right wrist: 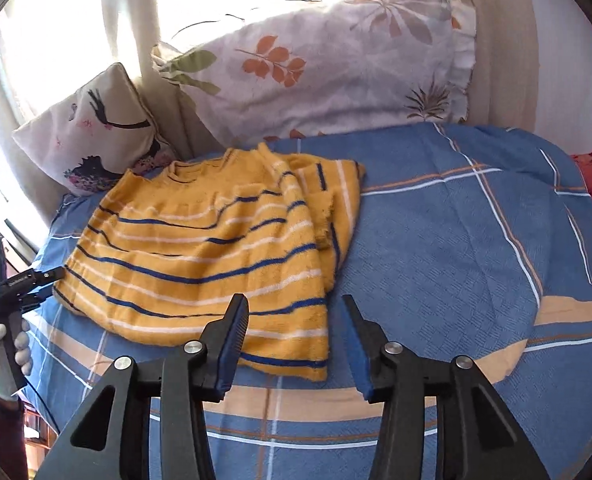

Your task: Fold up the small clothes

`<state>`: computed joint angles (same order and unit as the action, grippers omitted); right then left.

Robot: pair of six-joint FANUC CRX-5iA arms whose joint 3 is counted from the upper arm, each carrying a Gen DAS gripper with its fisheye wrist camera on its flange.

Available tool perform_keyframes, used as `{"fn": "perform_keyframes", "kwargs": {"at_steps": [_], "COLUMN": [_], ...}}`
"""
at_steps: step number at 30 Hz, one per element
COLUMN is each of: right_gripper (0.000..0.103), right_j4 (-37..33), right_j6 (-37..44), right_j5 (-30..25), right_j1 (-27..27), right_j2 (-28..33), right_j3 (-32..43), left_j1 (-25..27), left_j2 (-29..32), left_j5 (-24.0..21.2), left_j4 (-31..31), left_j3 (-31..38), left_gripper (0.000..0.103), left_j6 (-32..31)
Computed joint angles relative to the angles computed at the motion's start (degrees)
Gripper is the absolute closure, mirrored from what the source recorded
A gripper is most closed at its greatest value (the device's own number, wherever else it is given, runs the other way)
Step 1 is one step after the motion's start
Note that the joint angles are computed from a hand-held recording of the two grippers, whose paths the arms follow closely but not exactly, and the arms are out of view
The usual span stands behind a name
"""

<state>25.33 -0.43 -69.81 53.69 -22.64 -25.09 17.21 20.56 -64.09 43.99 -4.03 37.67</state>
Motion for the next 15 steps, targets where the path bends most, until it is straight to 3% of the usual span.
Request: {"fn": "perform_keyframes", "kwargs": {"at_steps": [4, 5, 7, 10, 13, 15], "right_gripper": [0.046, 0.046, 0.037, 0.032, 0.032, 0.032], "right_j4": [-2.8, -4.0, -7.2, -12.2, -19.9, -25.4], "right_j6": [5.5, 7.2, 11.9, 21.7, 34.1, 41.1], "right_j5": [10.1, 12.5, 18.0, 23.1, 22.1, 18.8], "right_j1": [-3.5, -4.3, -6.1, -8.5, -11.1, -13.0], "right_j2": [4.1, 5.7, 9.2, 16.2, 25.5, 32.2], "right_j3": [3.1, 4.4, 7.3, 14.1, 25.2, 33.7], "left_j1": [-0.8, -0.6, -0.3, 0.5, 1.4, 1.8], "left_j2": [-0.1, -0.1, -0.4, -0.4, 0.1, 0.3], "left_j5": [-0.1, -1.0, -1.6, -2.3, -3.9, -4.7], "left_j4": [2.0, 3.3, 4.3, 6.3, 8.5, 9.5], "left_j3": [-1.2, -1.7, -2.5, -3.8, -4.6, -5.1], "left_gripper": [0.042, 0.060, 0.083, 0.084, 0.081, 0.066], "left_j6": [-1.5, -2.7, -3.0, -2.6, -1.9, -1.7]}}
